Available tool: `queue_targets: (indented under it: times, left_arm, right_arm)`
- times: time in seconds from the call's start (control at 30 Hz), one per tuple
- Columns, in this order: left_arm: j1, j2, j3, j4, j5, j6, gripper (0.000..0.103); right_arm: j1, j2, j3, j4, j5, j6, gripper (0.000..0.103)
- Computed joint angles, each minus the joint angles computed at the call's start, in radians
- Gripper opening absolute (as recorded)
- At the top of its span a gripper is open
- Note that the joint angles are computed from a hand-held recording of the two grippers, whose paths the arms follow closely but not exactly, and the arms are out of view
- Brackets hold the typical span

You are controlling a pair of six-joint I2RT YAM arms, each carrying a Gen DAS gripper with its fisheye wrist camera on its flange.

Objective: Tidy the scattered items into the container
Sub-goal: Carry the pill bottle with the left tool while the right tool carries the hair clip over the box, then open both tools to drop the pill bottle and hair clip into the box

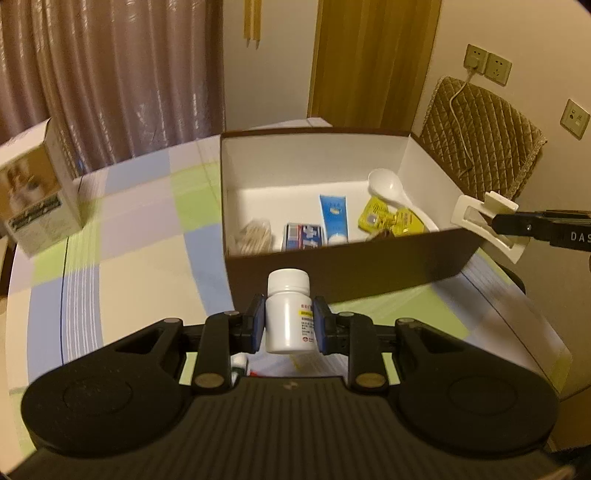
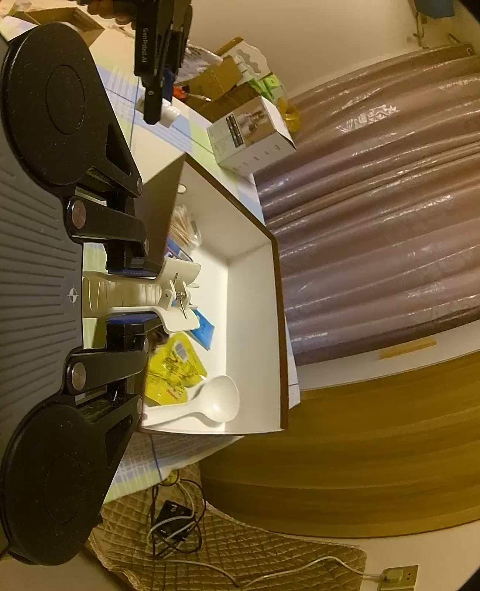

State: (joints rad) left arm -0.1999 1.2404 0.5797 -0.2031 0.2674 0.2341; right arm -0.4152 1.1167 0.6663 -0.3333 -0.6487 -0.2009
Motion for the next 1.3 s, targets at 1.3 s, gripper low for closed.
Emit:
queue_targets:
  times: [1.3]
  left_arm:
    - [-0.180, 1.159, 1.267, -0.313, -0.213, 0.005, 0.022]
  right_arm:
    - [0.316, 1.127, 1.070, -0.175, 0.232, 0.123, 0.022]
